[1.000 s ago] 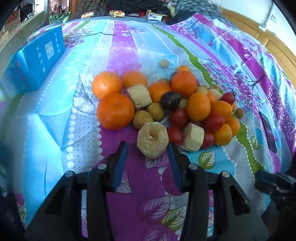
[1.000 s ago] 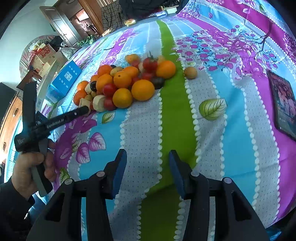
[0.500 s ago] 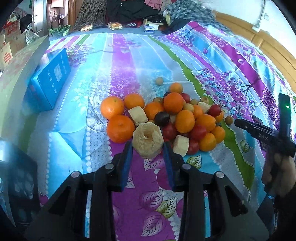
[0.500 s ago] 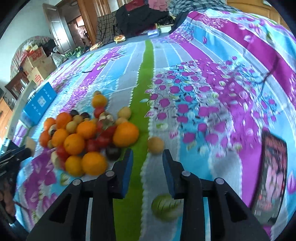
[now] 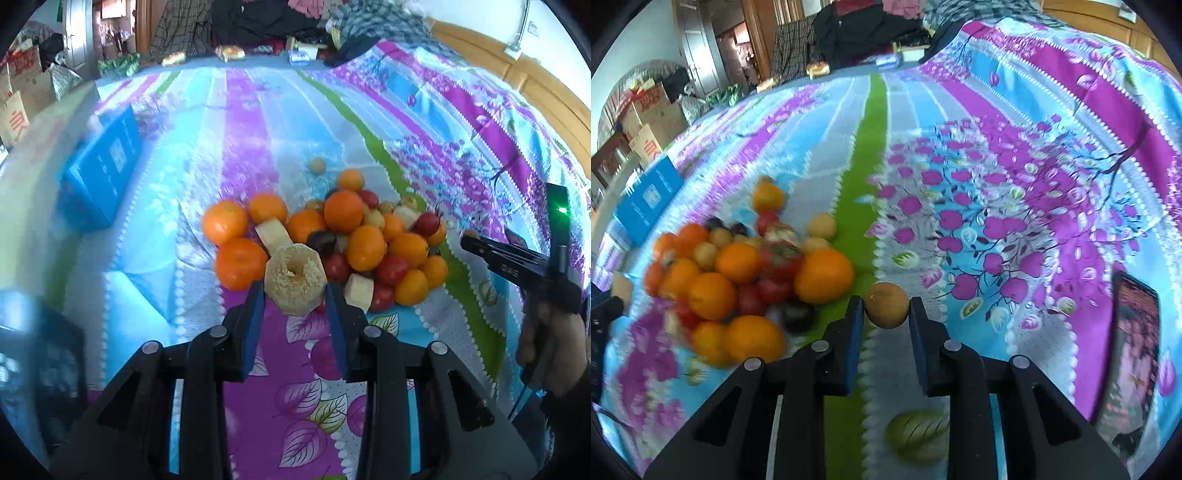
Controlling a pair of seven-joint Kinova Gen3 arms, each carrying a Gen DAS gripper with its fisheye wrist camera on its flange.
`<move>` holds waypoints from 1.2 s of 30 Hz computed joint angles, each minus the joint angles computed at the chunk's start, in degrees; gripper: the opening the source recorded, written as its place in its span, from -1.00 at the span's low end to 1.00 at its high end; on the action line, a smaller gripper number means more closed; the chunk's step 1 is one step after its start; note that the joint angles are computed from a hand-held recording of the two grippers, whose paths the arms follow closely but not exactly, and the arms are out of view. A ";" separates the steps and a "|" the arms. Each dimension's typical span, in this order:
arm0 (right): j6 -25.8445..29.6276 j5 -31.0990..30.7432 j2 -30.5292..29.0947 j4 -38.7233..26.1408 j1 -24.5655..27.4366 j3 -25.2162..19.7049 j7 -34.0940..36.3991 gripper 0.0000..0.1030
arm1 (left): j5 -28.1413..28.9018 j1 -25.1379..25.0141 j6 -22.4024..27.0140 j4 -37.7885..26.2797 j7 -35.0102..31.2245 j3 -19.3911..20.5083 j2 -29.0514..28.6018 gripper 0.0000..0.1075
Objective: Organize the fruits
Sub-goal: 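Grasp a pale ring-shaped fruit with the left tool while the right tool grasps a brown round fruit, then carry the pale fruit and brown fruit in both tools over the blue basket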
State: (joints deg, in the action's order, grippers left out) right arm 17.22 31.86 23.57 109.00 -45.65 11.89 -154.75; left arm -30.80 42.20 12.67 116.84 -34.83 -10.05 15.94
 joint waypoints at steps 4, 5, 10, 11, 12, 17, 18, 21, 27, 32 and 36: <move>7.23 3.89 -4.86 -1.89 -6.22 0.54 -5.87 -0.45 | -6.75 4.64 3.68 0.57 5.88 -3.64 -4.43 -0.36; 8.50 4.52 -5.74 -2.49 -6.67 -0.24 -6.73 -0.45 | -8.78 5.27 4.83 0.79 7.74 -3.91 -5.61 -0.36; 15.94 7.20 -8.87 -7.92 -8.89 -5.06 -9.29 -0.46 | -15.52 4.95 11.68 2.70 14.35 -2.59 -13.40 -0.36; 16.94 7.58 -9.06 -9.23 -9.00 -6.10 -9.38 -0.45 | -16.33 4.51 13.19 3.08 15.20 -1.95 -14.96 -0.36; 18.29 7.95 -8.99 -10.93 -9.19 -7.18 -9.26 -0.45 | -17.02 3.98 14.86 3.59 15.97 -1.26 -16.93 -0.36; 23.33 8.80 -6.78 -20.01 -9.31 -13.03 -7.01 -0.46 | -19.45 0.62 22.36 5.23 19.20 3.23 -24.33 -0.36; 23.99 8.82 -6.01 -22.12 -9.25 -14.34 -6.19 -0.46 | -19.35 -0.20 23.93 5.61 19.17 3.92 -26.07 -0.36; 25.88 8.93 -3.52 -28.33 -9.98 -17.23 -3.63 -0.46 | -19.47 -2.94 27.72 6.61 19.48 6.19 -30.07 -0.36; 29.36 6.23 2.78 -42.45 -14.49 -18.14 4.11 -0.46 | -18.29 -9.05 32.88 8.30 17.91 8.45 -37.93 -0.36; 32.93 1.98 8.96 -55.44 -18.07 -17.80 11.89 -0.46 | -16.92 -13.92 35.11 9.36 14.69 8.38 -43.08 -0.36; 35.66 -2.04 14.26 -66.06 -20.52 -17.32 18.26 -0.46 | -15.67 -17.83 36.21 10.54 12.57 8.42 -46.41 -0.36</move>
State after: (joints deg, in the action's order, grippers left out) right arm 52.88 29.82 37.83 42.93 -66.17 -5.44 -136.48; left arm -46.46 24.37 48.88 127.37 -22.26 -1.63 -30.47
